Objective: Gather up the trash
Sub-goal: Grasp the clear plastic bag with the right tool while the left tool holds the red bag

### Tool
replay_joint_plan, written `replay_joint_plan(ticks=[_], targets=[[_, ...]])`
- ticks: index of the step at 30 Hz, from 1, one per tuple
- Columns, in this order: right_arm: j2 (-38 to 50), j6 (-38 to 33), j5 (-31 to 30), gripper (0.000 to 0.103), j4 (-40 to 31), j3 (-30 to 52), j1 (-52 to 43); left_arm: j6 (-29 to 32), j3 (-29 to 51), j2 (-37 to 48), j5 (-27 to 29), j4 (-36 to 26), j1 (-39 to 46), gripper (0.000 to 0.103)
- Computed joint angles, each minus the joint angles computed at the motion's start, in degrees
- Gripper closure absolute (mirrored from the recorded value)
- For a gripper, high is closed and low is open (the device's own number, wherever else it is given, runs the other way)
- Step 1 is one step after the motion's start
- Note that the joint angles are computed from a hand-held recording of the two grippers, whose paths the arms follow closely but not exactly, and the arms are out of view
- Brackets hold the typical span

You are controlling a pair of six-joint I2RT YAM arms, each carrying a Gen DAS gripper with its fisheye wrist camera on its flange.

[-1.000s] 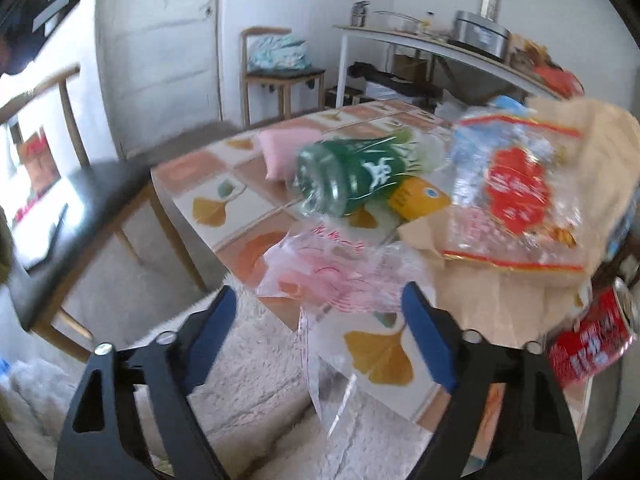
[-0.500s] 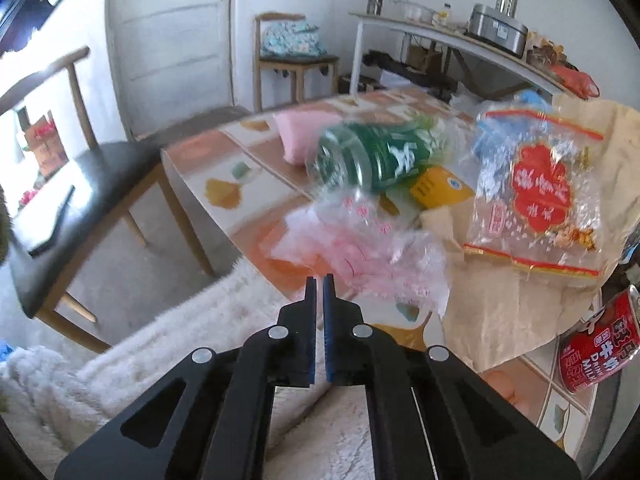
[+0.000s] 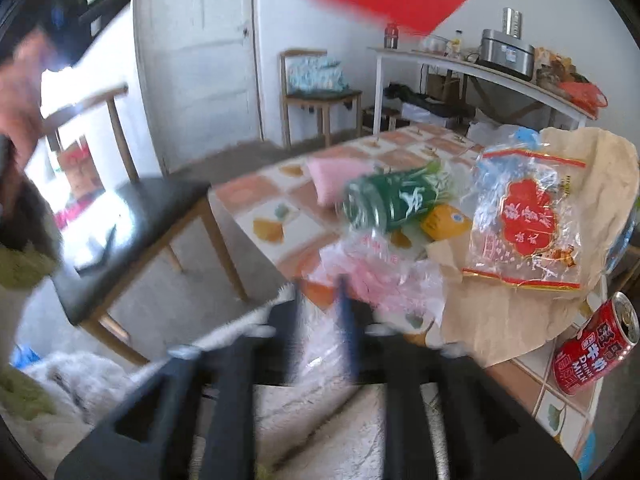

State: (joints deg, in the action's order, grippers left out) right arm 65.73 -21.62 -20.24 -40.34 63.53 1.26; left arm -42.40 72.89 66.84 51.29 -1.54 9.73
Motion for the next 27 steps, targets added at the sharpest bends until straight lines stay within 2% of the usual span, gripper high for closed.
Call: replay_joint_plan(ticks=[2,6,10,11,13,15,16,22,27], targets=[[0.27,-1.35,6.4,0.043,5.56,-3.17,3.76,0.46,0.28,0.21,-0.77,-0.61,-0.77,0.1],[5.44,-3.88,13.43,0.043,12.11,-4.27,7.96,1.33,0.97,0.63,-1.44,-2.1,-1.27,0.1],[12.13,-7.26,16.07,0.044,12.11,-1.34,9.49,1.09,0.8,1.25,-1.04,-1.92,-0.67,0.1],[12.81,-7.61,15.04,0.052,11.53,-0.75,9.21,1.04,0.85,1.49,-0.87,-1.92,-0.48,0.1],[13.77,-6.72,13.27,0.084,9.5,1.17,8.62,1.1,1.18,1.91,-0.77,-2.17,-0.2,0.1],[13.68,-6.6,12.2,0.094,9.02,1.76,8.13,0.76,0.55,2.05,-0.37,-1.37,0.38,0.1],[13.47,-6.47,11.79,0.097,8.97,1.86,7.89,0.43,0.31,2.12,-0.17,-1.03,0.66,0.1],[8.99,-6.49,7.89,0.1,9.15,1.75,6.09,-0.37,-0.31,2.48,0.73,0.02,1.6,0.1],[5.17,-4.0,-1.87,0.1,6.45,4.27,0.79,-1.02,-1.13,1.56,0.54,1.78,2.24,0.1]])
